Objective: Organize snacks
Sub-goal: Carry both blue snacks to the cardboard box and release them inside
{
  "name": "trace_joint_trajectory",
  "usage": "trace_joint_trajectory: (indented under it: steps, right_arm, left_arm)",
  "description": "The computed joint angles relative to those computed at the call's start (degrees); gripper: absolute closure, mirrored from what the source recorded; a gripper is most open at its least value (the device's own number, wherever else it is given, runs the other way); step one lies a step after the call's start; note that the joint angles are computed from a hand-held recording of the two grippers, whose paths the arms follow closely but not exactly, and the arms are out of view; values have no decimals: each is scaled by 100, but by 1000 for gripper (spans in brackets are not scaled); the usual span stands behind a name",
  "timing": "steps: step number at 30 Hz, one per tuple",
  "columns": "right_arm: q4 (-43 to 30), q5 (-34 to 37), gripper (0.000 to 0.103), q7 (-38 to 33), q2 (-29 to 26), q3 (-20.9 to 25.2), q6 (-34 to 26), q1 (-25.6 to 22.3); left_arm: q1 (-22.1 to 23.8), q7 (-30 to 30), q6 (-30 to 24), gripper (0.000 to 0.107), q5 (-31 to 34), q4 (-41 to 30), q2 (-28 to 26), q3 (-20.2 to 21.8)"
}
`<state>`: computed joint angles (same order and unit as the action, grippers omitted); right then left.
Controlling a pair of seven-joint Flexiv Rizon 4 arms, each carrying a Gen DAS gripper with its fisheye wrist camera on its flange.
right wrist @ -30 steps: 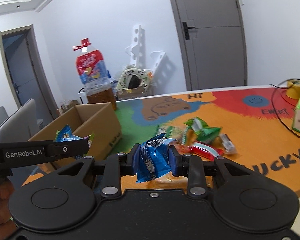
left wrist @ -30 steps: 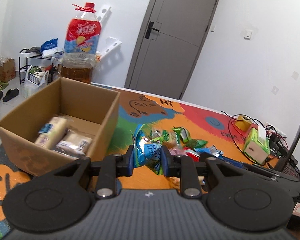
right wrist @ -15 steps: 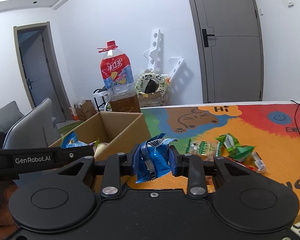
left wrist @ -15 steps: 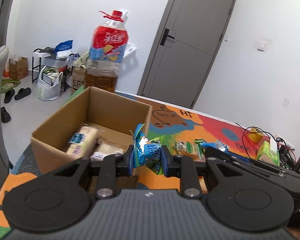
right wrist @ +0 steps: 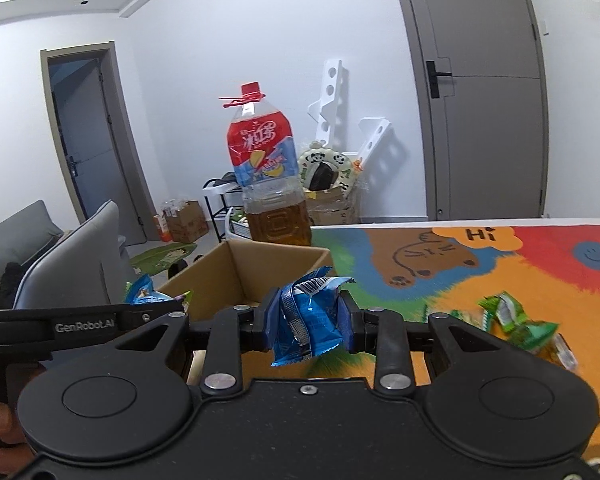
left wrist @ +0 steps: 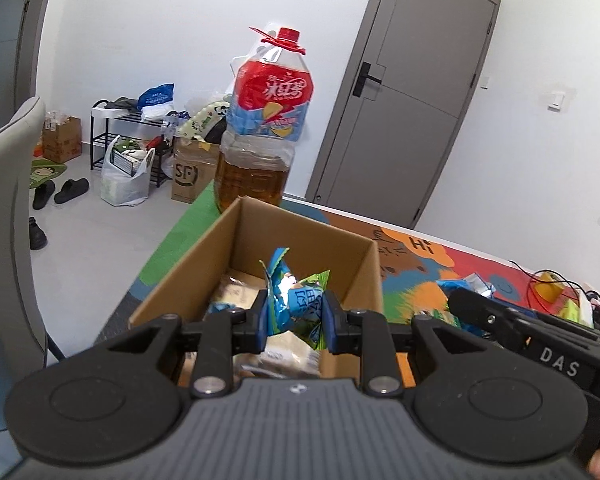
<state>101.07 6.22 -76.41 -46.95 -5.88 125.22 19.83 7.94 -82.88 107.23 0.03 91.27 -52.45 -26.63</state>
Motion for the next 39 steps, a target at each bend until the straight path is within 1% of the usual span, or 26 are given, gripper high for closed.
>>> trace_joint_trajectory:
  steps: [7, 16, 25, 26, 28, 29, 30, 32, 33, 34, 37, 39]
  right_arm:
    - [-471, -347, 72, 177, -197, 120, -253, -186]
    - [-1059, -884, 72, 578, -492, 300, -611, -460]
    - [-1472, -1209, 72, 914, -655, 323, -944, -578]
    - [-1505, -1240, 72, 946, -662, 330, -981, -589]
    - [-1593, -1332, 72, 1008, -689, 368, -1066, -625]
    - [-1606, -1364, 72, 1032, -690, 375, -1092, -634]
    - [-1626, -1390, 72, 1054, -699, 377, -1117, -636]
    - [-1664, -1453, 72, 1133, -724, 460, -1143, -693]
    - [-1694, -1558, 72, 1199, -742, 601, -1189, -794]
    - [-1737, -1659, 72, 1242, -769, 690, -1220, -863]
    - [-1824, -1714, 72, 1312, -819, 618, -1276, -804]
    - [-1869, -1802, 72, 1361, -835, 669, -1346, -841]
  left_arm:
    - [-185, 182, -304, 81, -228, -546, -191, 188]
    - [-475, 476, -729, 81, -734, -1204, -452, 412]
    - [-756, 761, -1212, 80, -1217, -1872, -676, 630]
    - [-811, 759, -1273, 79, -1289, -1924, -675, 713]
    - [-971, 715, -1388, 76, -1432, -2028, -667, 987]
    - [-1019, 698, -1450, 74, -1490, -2061, -658, 1074]
    - [-1002, 700, -1469, 71, -1534, -2032, -642, 1065]
    - [-956, 683, -1528, 63, -1632, -2002, -601, 1036]
    - [-953, 681, -1536, 55, -1662, -1985, -581, 1045]
    - [-909, 723, -1512, 53, -1660, -1938, -556, 987]
    - [-718, 929, -1401, 53, -1608, -1821, -510, 694]
    - [-667, 916, -1335, 53, -1651, -1717, -450, 660]
